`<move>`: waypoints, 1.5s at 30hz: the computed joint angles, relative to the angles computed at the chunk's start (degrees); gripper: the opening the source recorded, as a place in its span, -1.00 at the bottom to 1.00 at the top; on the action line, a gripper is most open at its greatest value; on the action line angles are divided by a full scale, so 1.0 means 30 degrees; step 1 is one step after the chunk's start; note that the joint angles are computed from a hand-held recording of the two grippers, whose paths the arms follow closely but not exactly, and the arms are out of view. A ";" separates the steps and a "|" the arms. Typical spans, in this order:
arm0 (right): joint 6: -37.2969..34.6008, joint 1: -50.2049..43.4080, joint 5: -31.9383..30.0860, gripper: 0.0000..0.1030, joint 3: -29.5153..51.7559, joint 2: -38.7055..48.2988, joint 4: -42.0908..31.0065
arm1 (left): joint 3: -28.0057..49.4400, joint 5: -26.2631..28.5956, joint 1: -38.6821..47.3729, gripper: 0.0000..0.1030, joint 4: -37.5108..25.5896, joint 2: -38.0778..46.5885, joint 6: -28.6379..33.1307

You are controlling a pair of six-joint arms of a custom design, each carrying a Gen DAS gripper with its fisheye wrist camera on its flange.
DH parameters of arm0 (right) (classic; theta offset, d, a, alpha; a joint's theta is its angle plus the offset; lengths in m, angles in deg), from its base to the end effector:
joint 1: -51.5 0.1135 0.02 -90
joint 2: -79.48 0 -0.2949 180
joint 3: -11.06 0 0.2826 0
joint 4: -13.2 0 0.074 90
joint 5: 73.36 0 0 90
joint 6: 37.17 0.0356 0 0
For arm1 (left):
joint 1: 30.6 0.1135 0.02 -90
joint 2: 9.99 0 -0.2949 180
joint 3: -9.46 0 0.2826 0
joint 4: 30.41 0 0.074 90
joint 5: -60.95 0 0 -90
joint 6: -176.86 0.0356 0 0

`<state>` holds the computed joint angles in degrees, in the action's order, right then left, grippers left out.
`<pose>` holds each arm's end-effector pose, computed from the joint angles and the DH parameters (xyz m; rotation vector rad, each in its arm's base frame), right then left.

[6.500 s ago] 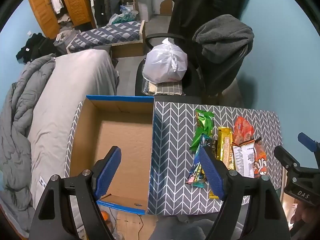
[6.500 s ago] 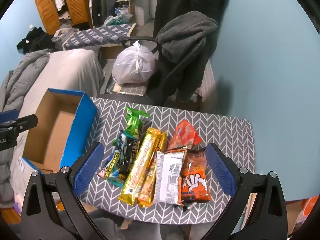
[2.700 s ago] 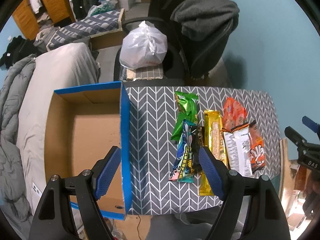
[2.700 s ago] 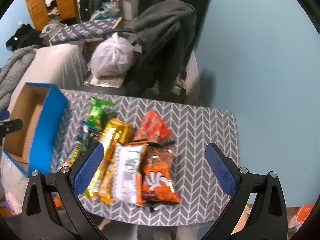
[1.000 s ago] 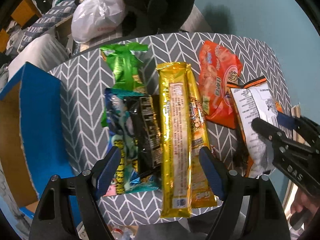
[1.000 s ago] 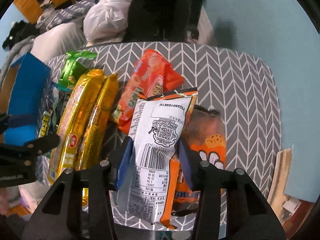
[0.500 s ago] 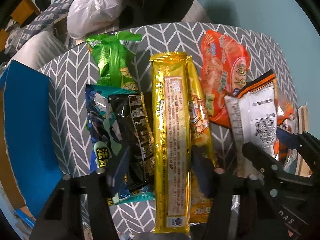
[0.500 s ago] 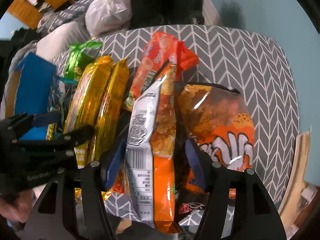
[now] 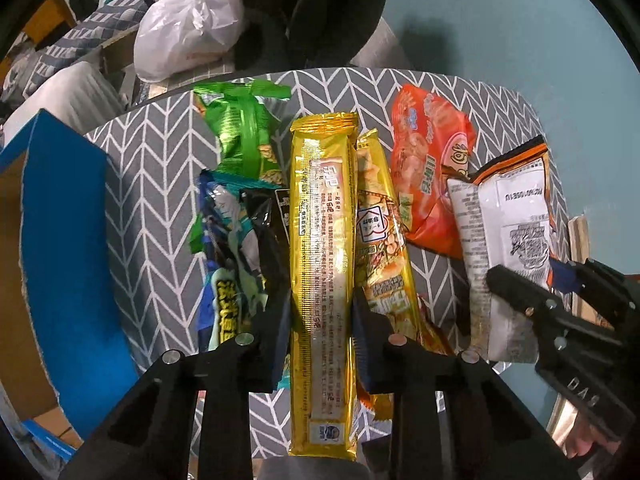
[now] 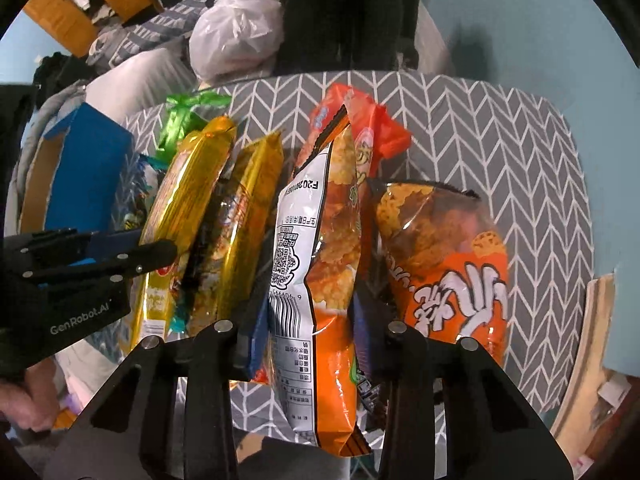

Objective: Organize snacks
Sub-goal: 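Grasp the long gold snack bar with the left tool while the right tool grasps the white-orange chip bag, then carry both snacks into the cardboard box and open both tools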

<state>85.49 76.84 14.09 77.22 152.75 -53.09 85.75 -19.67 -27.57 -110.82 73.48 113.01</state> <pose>0.2224 0.1071 0.2559 0.1756 2.8929 0.2614 0.2714 0.0086 0.2621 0.6167 2.9885 -0.2261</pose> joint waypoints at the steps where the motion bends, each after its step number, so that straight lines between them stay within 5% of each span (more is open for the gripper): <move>1: 0.0021 0.0005 0.0047 -0.31 0.0119 -0.0076 -0.0144 | -0.0019 0.0033 0.0149 -0.45 -0.0042 -0.0083 0.0146; 22: 0.0347 0.2069 0.0905 -0.32 0.5131 0.1604 -0.2635 | 0.5450 0.1428 0.5244 -0.45 -0.3909 -0.0185 0.4430; 45: -0.1912 0.6707 -0.0770 -0.31 1.6214 1.1313 -0.1858 | 1.1265 0.1842 1.2527 -0.45 -0.4322 0.4150 0.6387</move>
<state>79.75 96.96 11.78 125.86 186.69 -58.67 119.54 -14.15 10.01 -123.79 85.93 132.17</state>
